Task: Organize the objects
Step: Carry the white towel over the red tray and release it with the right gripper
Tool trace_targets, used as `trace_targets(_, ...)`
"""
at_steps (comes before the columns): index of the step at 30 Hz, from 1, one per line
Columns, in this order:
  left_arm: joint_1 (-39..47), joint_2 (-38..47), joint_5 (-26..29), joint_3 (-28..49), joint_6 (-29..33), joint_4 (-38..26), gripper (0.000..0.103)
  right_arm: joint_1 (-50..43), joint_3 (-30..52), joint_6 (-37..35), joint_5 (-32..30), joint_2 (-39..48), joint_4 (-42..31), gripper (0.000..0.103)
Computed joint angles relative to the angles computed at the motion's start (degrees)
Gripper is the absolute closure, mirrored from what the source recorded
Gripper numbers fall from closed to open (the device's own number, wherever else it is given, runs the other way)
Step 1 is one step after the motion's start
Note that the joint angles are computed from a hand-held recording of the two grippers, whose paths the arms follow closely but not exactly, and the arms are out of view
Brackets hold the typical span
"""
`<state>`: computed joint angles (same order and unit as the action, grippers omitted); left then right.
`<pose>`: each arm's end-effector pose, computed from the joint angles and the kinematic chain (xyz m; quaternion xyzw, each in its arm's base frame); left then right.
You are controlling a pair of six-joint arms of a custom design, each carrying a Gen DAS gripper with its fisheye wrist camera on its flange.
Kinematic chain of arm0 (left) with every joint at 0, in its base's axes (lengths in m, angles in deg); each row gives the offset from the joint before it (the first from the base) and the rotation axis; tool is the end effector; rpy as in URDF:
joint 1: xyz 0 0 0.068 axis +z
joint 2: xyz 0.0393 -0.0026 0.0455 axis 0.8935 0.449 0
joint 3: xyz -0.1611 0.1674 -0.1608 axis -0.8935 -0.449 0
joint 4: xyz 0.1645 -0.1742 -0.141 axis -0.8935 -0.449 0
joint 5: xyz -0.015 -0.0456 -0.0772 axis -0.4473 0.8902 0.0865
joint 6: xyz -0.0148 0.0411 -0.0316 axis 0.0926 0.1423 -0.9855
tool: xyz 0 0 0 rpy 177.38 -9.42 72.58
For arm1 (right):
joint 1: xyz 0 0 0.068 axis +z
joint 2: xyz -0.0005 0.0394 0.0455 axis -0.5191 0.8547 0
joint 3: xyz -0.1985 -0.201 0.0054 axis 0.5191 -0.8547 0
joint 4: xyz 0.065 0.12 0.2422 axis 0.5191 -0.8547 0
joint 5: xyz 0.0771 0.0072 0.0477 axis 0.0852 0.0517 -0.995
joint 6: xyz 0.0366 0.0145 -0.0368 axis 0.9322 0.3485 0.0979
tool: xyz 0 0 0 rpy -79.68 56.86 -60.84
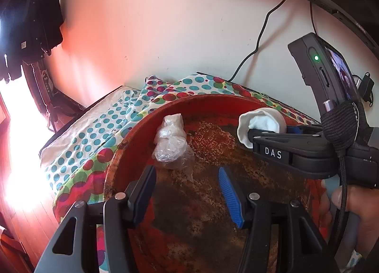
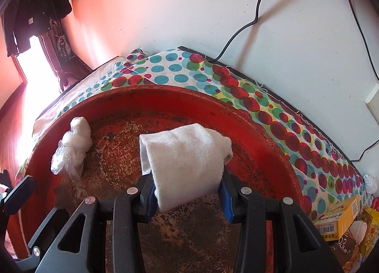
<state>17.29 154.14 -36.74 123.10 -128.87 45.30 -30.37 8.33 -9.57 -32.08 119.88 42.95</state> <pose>0.2193 -0.1908 0.0181 -0.3357 0.8574 0.0908 0.3793 0.3918 0.0193 0.0544 -0.4001 0.8686 0.0845 0.2800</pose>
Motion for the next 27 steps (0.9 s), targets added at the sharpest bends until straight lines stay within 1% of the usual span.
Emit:
trace_targets(5,0.1,0.2,0.2,0.2,0.1,-0.2,0.047,0.5,-0.3,-0.2,0.4,0.2,0.4,0.061)
trace_targets(8,0.1,0.2,0.3,0.3,0.3,-0.2,0.047,0.5,-1.0,-0.4,0.3,-0.2,1.2,0.057)
trace_targets(9,0.1,0.3,0.3,0.3,0.3,-0.3,0.047,0.4,-0.9,-0.6,0.1,-0.3,1.0,0.052)
trace_targets(10,0.1,0.3,0.3,0.4,0.5,-0.3,0.047,0.3,-1.0,-0.7,0.1,-0.4,1.0,0.049)
trace_targets(14,0.1,0.3,0.3,0.4,1.0,0.2,0.047,-0.3,-2.0,-1.1,0.0,-1.3,2.0,0.048)
trace_targets(19,0.0,0.6,0.2,0.9,1.3,-0.5,0.047,-1.9,-2.5,-1.4,-0.7,-2.9,1.7,0.045)
trace_targets(23,0.1,0.3,0.7,0.3,2.2,1.5,0.047,-4.1,-4.2,-3.0,-1.8,-5.7,1.5,0.042)
trace_targets(25,-0.1,0.6,0.5,0.9,2.2,0.8,0.047,-5.5,-5.4,-4.4,-2.4,-7.4,1.6,0.04)
trace_targets(27,-0.4,1.0,0.2,1.9,2.7,-0.4,0.047,-7.3,-6.3,-5.8,-3.0,-8.8,1.4,0.04)
